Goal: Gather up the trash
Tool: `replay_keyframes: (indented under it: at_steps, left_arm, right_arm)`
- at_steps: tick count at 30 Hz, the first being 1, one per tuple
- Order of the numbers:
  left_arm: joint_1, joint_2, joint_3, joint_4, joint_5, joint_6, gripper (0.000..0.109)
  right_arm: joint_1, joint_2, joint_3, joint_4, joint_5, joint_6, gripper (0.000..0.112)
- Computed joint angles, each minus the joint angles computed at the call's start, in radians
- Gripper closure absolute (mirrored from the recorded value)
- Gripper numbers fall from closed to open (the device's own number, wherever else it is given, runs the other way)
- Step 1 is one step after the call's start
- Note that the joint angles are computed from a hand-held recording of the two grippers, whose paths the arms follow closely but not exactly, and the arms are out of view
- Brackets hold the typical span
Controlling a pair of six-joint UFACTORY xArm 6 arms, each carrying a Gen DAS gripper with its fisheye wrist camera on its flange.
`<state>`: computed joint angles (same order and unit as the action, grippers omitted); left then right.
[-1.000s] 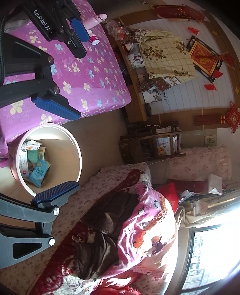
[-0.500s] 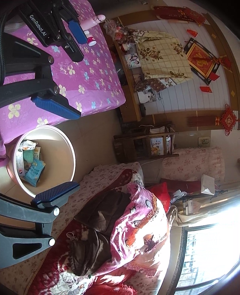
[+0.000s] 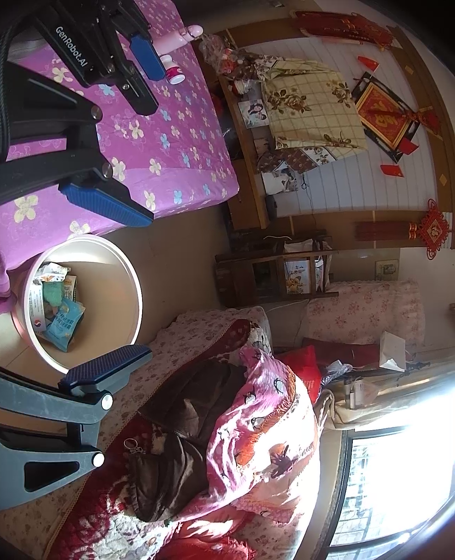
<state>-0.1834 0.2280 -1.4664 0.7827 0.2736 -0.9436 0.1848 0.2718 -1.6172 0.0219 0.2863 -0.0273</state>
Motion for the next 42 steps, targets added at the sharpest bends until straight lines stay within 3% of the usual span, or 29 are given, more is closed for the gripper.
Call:
replay_keyframes:
  at_steps: [33, 42]
  left_arm:
    - [0.004, 0.001, 0.005, -0.002, 0.005, 0.010, 0.046]
    - [0.002, -0.011, 0.008, 0.054, 0.012, -0.034, 0.046]
  right_arm:
    - [-0.004, 0.003, 0.016, 0.034, 0.010, -0.019, 0.039]
    - [0.001, -0.006, 0.034, 0.031, -0.003, -0.012, 0.039]
